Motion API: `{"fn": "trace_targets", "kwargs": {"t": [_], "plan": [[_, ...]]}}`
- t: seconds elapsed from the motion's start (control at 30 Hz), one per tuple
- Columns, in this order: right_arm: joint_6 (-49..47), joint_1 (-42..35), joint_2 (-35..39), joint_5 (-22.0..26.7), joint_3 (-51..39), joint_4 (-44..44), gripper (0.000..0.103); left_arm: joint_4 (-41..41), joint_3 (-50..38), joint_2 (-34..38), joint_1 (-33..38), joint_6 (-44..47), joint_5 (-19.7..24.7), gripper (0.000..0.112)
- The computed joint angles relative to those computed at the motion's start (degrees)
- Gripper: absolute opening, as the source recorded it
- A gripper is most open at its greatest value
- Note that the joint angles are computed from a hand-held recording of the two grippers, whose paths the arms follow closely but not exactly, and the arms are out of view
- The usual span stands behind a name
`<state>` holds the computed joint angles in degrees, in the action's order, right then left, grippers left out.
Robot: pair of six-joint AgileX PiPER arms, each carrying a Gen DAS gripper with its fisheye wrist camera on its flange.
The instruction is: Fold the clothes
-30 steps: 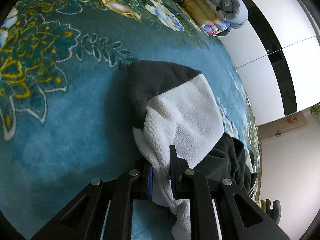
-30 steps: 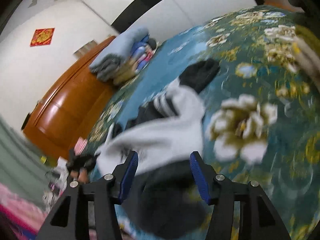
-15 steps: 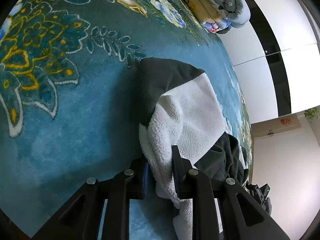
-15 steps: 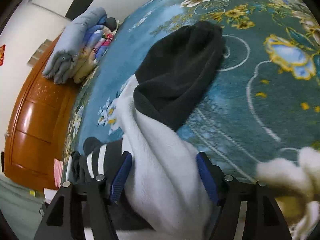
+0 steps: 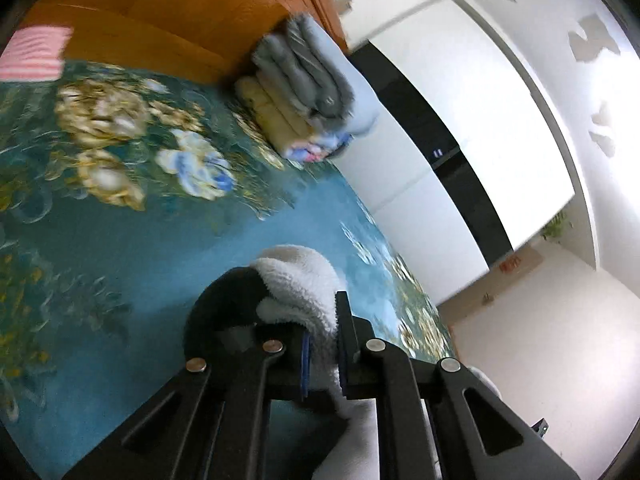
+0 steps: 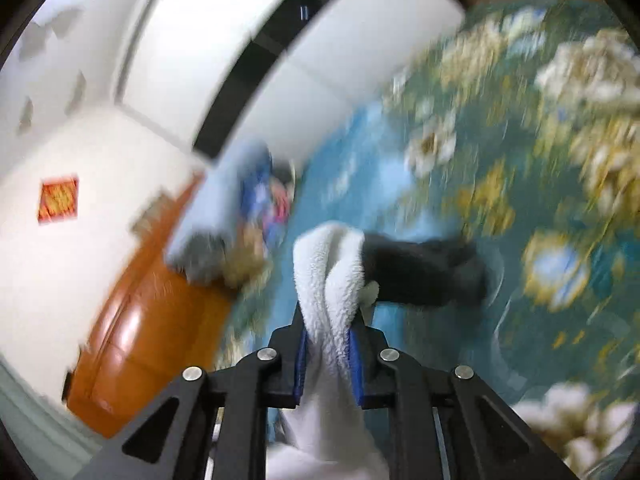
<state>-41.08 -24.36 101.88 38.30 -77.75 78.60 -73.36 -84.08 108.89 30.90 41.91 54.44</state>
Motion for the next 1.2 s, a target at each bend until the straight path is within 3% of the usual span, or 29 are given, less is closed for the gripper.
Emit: {"fn": "trace_targets", "kwargs": {"t": [0.07,0.1,0.2,0.27,0.37,0.43,0.47,0.5,0.67,0.77,0.97,1.03,1.1,1.13,1.2], "plan": [[-0.39,-2.16,-0.50,-0.34,1.20,-0.34,0.019,4.27,-5.70,2.53,-1.83,-4.48,0.75,0.012],[1.41,-2.85,-0.08,-0.34,1.22,-2.21,0.019,8.82,-8.41,4.50,-4.49,-8.23,-1.20,0.012],[12.61,-2.04,3.43,-1.05,-0.49,-16.46,0.022,19.45,-14.13,10.71,-9.58,-18.88,-2.14,0.012],[16.17,-1.52,4.66,-1.71,0.27,-22.08,0.023,22.16,-16.80,13.63,-11.08,-22.86,-2.27,0.012],[12.41,-2.62,4.13,-2.33,4.02,-19.16,0.029,24.61,-18.67,15.21,-12.07,-25.75,-1.57,0.013],[10.50,-3.70,3.34,-1.32,4.97,-17.85,0.042,22.98,-15.53,13.15,-10.95,-23.56,-0.64,0.024],[9.44,-4.15,2.43,-0.97,5.58,-17.28,0.058,22.31,-14.50,12.46,-10.37,-23.16,-0.06,0.037],[8.29,-4.11,1.18,-1.16,5.88,-16.50,0.064,21.47,-13.29,11.71,-9.79,-22.58,0.35,0.043],[-5.10,-6.02,-10.76,2.78,17.96,-8.12,0.067,13.11,4.73,1.91,-4.75,-7.38,-0.69,0.055],[-9.80,-4.81,-16.62,6.35,26.76,-11.65,0.067,12.84,13.06,-1.83,-3.48,-1.62,-0.21,0.055],[-8.89,1.91,-21.82,3.90,41.90,-19.01,0.067,17.69,21.97,-5.13,-8.37,4.71,1.56,0.054],[-10.91,1.70,-21.41,4.40,44.94,-14.84,0.062,18.43,23.58,-5.98,-10.54,5.57,1.35,0.054],[-10.99,2.05,-21.89,4.12,47.11,-11.28,0.027,19.43,24.50,-6.99,-12.73,5.13,0.09,0.054],[-10.26,2.43,-22.07,4.08,47.12,-11.15,0.018,19.59,24.84,-7.48,-13.46,4.99,-0.08,0.054],[-12.16,0.35,-22.95,7.13,46.65,-8.62,0.012,19.38,25.93,-8.90,-14.32,5.39,0.09,0.054]]}}
